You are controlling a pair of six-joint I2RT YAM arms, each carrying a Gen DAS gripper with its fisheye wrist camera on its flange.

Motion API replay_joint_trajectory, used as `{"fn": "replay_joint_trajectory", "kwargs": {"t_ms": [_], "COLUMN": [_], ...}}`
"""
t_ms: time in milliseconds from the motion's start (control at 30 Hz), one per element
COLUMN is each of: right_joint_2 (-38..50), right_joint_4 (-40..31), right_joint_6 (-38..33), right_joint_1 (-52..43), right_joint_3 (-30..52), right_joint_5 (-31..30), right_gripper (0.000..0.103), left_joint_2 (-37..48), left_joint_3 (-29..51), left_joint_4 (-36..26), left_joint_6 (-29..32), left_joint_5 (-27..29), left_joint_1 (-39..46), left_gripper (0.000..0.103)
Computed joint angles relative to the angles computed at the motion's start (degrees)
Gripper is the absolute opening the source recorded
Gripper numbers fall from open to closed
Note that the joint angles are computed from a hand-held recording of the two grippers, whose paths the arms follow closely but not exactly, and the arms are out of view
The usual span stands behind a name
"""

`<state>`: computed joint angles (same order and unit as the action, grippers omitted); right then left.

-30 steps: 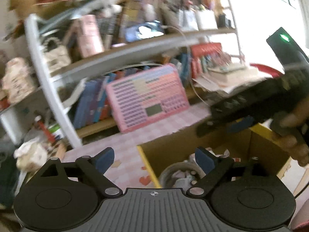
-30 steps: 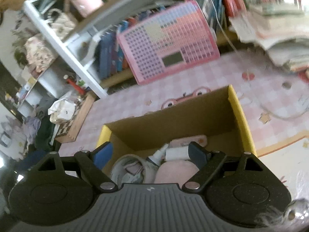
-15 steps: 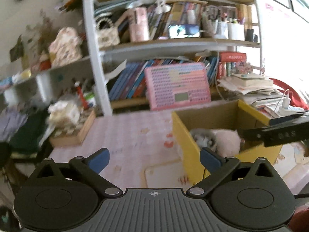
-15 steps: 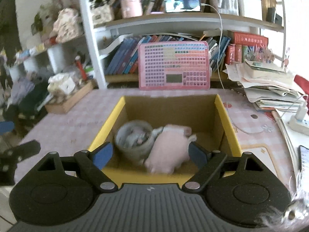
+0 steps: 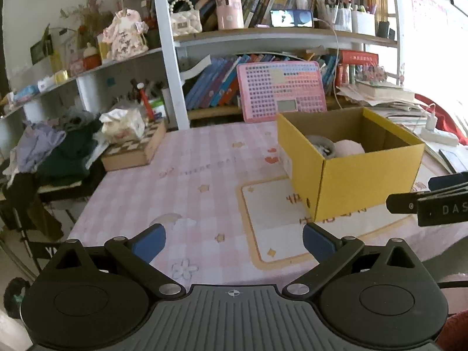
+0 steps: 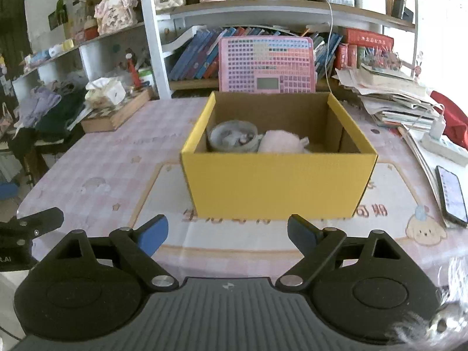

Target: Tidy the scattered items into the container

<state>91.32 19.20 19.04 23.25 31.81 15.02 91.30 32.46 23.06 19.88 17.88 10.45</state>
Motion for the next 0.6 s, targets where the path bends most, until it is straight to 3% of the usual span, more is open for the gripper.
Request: {"fn": "replay_joint_trajectory", "kwargs": {"t_ms": [367, 600], "right_joint_2": [-1.02, -0.47], "right_joint_4": [-3.52, -6.32], "right_joint_6": [3.07, 5.30], "right_joint_1": [6.07, 6.70], "right_joint_3": [-0.53, -0.12], "right_joint_5": [3.91, 3.61], "right_gripper": [0.092, 0.094], "left_joint_2": [-1.79, 0.19], "left_joint_3": [-1.37, 0.02], "left_joint_4": [-4.41, -7.96], "left_joint_6": [3.58, 4.58], "left_joint_5": [5.33, 5.08], "left_joint_1": [3.38, 3.59], "left_gripper": [0.103, 0.103]}}
